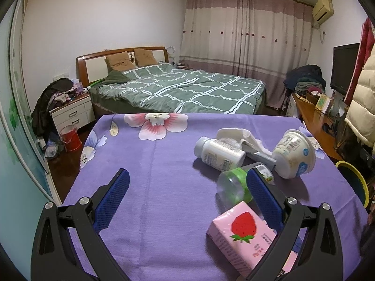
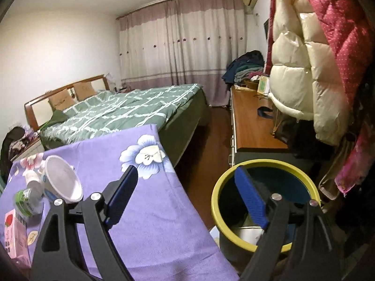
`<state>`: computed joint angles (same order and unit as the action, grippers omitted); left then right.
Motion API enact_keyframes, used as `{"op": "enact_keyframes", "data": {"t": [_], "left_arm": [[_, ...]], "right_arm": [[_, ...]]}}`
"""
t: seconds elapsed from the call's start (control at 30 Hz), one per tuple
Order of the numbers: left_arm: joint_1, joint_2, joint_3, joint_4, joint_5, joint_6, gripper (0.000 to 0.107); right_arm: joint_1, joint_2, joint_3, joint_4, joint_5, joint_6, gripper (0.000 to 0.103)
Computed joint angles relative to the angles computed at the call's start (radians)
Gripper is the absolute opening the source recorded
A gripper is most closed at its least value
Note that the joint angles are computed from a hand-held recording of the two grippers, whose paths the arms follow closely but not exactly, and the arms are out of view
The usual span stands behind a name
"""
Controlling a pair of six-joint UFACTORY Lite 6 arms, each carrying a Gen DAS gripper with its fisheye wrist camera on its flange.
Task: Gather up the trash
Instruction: 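Move the right tool back from the bin beside the table, then reach the left gripper to the pink strawberry milk carton and grasp it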
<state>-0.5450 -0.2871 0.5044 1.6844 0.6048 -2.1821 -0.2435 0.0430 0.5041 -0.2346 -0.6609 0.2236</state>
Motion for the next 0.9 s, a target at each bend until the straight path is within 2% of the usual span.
{"op": "enact_keyframes", "data": {"t": [0.07, 0.23, 0.37, 0.47, 0.57, 0.7, 0.8, 0.9], "left_arm": [[-0.023, -0.002, 0.013, -0.052, 0.011, 0.035, 0.098], [-0.218, 0.005, 0.057, -0.293, 0.130, 0.104, 0.098], [-0.412, 0.150, 0.118, -0.393, 0.232, 0.016, 0.098], [-0.481, 0.253, 0.162, -0.409, 0.209, -0.026, 0.098], [-0.482, 0.346, 0.214, -0.443, 0.177, -0.017, 0.098], [-0.413, 0.289, 0.152, -0.460, 0.105, -0.034, 0.098], [-0.357, 0.165, 0.046, -0.504, 0.047, 0.020, 0.098], [-0.311, 0.028, -0.058, -0.595, 0.085, 0.123, 0.098]], "right_arm": [[0.004, -0.008, -0.003, 0.007, 0.010, 0.000, 0.080], [0.028, -0.021, -0.012, 0.048, 0.023, -0.031, 0.083], [0.011, -0.005, 0.002, 0.013, 0.025, -0.003, 0.084], [0.006, -0.007, 0.001, 0.002, 0.026, 0.005, 0.085], [0.005, -0.010, -0.003, -0.003, 0.022, 0.002, 0.085], [0.002, -0.012, -0.008, -0.011, 0.015, 0.007, 0.088], [0.000, -0.012, -0.010, -0.019, 0.017, 0.014, 0.088], [0.008, -0.016, -0.013, -0.012, 0.020, 0.008, 0.088]]}}
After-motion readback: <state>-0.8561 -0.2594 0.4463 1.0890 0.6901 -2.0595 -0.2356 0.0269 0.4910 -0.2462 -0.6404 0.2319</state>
